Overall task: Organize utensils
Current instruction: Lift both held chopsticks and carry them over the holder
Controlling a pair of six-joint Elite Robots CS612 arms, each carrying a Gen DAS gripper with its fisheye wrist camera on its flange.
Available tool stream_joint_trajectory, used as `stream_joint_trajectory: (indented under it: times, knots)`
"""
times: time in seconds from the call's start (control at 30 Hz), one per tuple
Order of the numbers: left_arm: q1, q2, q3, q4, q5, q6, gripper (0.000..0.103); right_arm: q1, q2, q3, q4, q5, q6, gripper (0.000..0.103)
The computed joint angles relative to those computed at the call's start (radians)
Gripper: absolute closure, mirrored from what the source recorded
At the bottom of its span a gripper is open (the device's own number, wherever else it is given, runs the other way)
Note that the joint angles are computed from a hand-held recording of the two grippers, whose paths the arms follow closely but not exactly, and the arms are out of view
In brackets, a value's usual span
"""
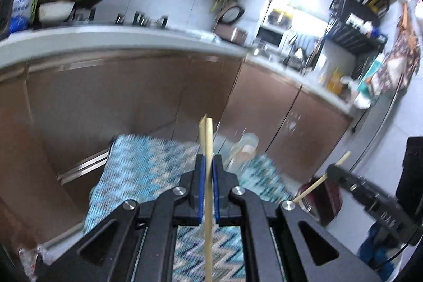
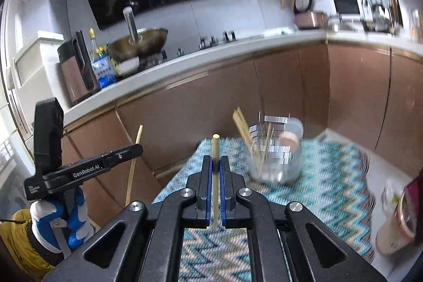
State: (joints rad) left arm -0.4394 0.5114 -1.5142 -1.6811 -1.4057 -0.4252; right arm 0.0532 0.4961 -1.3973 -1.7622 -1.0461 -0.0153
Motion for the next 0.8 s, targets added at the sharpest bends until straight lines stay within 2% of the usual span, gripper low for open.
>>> stream_joint_trajectory:
  times: [0.13, 0.27, 0.43, 0.53, 0.67, 0.8]
  knots:
    - [0.006, -0.039, 0.090, -0.166, -0.015, 0.007, 0.098, 0.002, -0.037, 0.069, -0.097, -0.011, -0.003, 0.098]
    - [0.011, -0.081, 0.204, -0.335, 0.000, 0.023, 0.098, 0.003, -0.080, 0.161, -0.218, -0.028, 0.004, 0.098]
    - [0.014, -0.139, 0.385, -0.566, 0.054, 0.035, 0.098, 0.007, -0.129, 0.293, -0.348, -0.060, 0.009, 0.098]
    - [0.013, -0.165, 0.490, -0.689, 0.088, 0.039, 0.098, 0.005, -0.155, 0.368, -0.386, -0.064, 0.005, 0.098]
    - [0.008, -0.194, 0.617, -0.822, 0.150, 0.060, 0.098, 0.005, -0.189, 0.473, -0.436, -0.073, -0.014, 0.098]
    - [0.010, -0.216, 0.719, -0.894, 0.181, 0.042, 0.098, 0.006, -0.207, 0.542, -0.448, -0.070, -0.032, 0.098]
